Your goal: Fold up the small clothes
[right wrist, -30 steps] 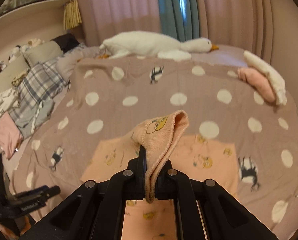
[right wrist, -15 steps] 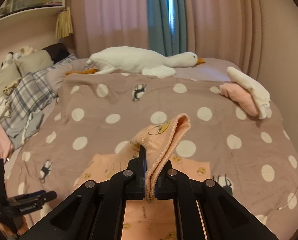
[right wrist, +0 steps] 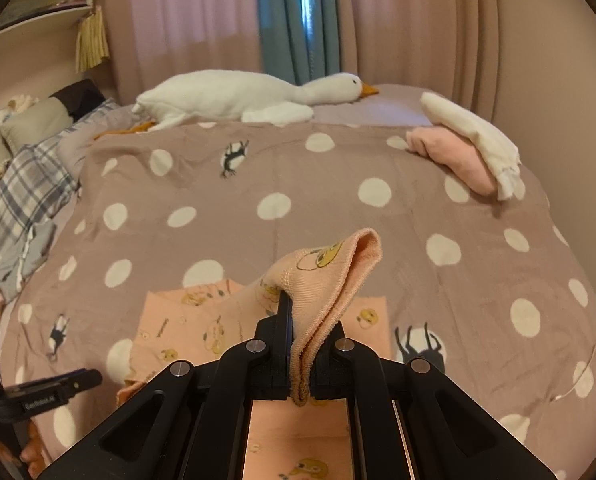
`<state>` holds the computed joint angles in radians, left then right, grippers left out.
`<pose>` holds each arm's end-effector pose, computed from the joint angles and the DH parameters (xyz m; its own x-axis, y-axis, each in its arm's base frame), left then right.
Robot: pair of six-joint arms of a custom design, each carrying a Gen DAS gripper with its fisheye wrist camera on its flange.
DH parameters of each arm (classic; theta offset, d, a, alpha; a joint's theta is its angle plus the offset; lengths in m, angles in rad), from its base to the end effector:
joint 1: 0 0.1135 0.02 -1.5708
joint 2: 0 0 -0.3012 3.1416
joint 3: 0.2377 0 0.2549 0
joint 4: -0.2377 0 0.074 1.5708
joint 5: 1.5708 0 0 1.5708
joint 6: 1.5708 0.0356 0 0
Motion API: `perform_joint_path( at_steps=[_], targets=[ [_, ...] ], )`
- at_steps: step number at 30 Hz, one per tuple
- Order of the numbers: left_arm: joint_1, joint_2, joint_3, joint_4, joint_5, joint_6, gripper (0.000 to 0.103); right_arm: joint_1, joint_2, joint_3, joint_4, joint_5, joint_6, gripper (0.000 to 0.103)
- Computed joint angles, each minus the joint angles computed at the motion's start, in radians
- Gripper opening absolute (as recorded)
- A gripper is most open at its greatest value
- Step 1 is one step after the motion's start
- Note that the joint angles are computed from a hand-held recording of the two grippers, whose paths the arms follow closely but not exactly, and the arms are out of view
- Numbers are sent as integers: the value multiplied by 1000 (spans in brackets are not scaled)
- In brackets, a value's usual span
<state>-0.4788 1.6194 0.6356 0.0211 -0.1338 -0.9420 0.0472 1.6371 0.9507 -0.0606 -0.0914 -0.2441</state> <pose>0.2545 -0.1267 0.1516 -0.7430 -0.5174 -0.4246 -0.3603 0.8438 -0.3976 0.3494 0.0198 0.2291 -0.6310 -0.2707 -0.7270 -0.2745 0.9544 -0.1172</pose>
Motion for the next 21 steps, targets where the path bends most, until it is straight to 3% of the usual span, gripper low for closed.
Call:
perform_joint_path(
  at_steps=[4,12,21],
  targets=[
    [0,80,30,39,27,27,25,-28,34,10,-2,-5,-2,7],
    [10,251,127,1,62,35,23,-79,90,32,-3,-15,-6,7],
    [13,277,120,24,57,11,22,-139,141,42,-12,-37,-4,7]
  ],
)
